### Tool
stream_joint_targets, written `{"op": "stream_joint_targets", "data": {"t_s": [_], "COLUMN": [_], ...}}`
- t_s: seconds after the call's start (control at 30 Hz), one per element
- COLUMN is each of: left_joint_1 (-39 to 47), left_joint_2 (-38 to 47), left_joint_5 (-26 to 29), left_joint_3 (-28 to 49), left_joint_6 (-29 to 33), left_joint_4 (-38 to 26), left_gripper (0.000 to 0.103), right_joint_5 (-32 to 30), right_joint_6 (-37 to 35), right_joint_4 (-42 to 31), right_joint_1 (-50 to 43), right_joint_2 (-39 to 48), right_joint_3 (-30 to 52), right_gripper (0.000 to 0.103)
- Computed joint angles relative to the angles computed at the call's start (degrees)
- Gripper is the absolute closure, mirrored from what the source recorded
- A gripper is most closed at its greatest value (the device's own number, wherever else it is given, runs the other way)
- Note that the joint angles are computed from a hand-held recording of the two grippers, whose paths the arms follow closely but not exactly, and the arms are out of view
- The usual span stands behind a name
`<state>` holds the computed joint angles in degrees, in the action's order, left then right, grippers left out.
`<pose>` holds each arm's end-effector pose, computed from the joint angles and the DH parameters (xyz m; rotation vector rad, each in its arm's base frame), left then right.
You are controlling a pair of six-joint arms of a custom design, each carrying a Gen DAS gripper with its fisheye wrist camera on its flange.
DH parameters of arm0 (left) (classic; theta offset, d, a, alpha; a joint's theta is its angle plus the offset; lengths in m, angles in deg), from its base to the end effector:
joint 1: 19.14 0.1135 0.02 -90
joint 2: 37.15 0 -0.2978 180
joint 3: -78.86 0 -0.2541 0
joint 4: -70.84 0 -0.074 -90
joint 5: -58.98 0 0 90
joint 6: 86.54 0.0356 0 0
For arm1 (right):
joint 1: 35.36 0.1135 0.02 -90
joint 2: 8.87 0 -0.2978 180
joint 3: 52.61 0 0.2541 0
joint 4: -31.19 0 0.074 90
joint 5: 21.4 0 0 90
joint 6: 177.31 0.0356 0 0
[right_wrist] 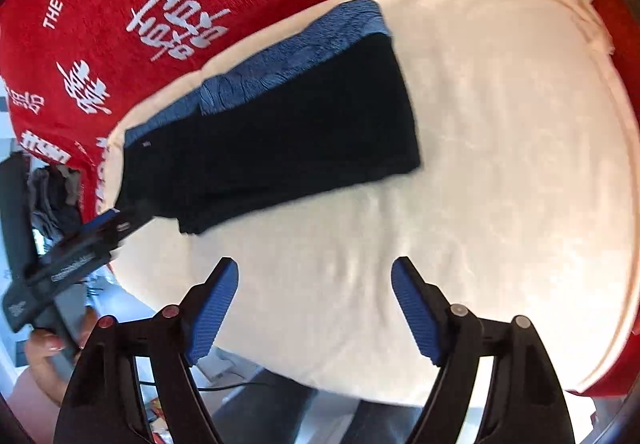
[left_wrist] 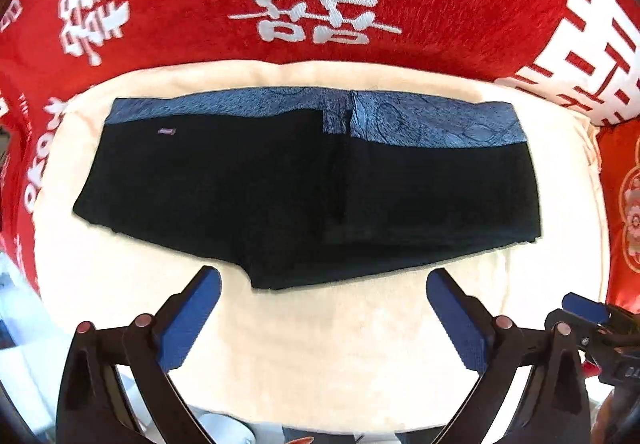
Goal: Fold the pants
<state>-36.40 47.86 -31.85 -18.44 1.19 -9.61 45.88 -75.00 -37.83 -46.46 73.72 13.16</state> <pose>0.2502 -0.0772 0.2912 0.3919 2.9890 -0.0108 0.2309 -0.0313 0.2287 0.5899 2.9558 0.6067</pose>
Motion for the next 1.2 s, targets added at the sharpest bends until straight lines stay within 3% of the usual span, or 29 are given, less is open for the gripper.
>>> {"op": "stream_joint_targets", "data": {"t_s": [0.13,0.27,0.4,0.53,0.7,0.8,0.87,0.93,1.03,1.1,1.2], "left_joint_1": [-1.63,-0.73,3.92,12.57,24.83,33.29,38.77,42.57,46.62,48.57,50.02], "left_joint_2": [-4.08,-7.18,-8.84,-8.10,-4.20,0.66,5.16,8.89,13.66,16.28,19.47], "left_joint_5": [-0.78,-3.33,-2.26,0.11,3.77,7.03,8.14,8.34,8.35,9.04,9.36], "left_joint_3": [3.39,7.67,9.75,10.18,12.01,14.69,17.46,19.91,23.73,25.61,26.61], "left_joint_6": [-3.44,-5.00,-2.09,5.57,16.69,25.75,31.80,35.70,39.04,40.95,41.10], "left_joint_4": [-9.12,-16.75,-20.72,-20.60,-16.90,-15.60,-14.78,-13.83,-13.78,-13.29,-12.11], "left_gripper": [0.000,0.000,0.000,0.000,0.000,0.000,0.000,0.000,0.000,0.000,0.000], "right_joint_5": [0.60,0.77,0.89,3.63,7.67,12.30,15.06,16.18,15.83,14.69,15.26], "right_joint_6": [-2.58,-3.88,-4.14,-1.26,10.04,22.31,34.39,45.15,55.18,57.83,55.56], "right_joint_4": [-5.78,-10.57,-13.96,-15.18,-13.52,-11.24,-9.15,-5.44,-2.01,0.22,-2.07], "right_joint_1": [0.06,1.10,0.62,1.83,7.62,17.33,26.85,36.05,46.03,50.24,53.34], "right_joint_2": [-3.60,-3.81,-4.57,-5.46,-7.27,-7.46,-6.80,-4.46,1.66,5.55,12.15], "right_joint_3": [2.51,6.06,7.91,9.26,8.92,9.01,9.30,9.44,12.33,15.59,23.11], "right_gripper": [0.002,0.001,0.001,0.001,0.001,0.001,0.001,0.001,0.001,0.001,0.001]}}
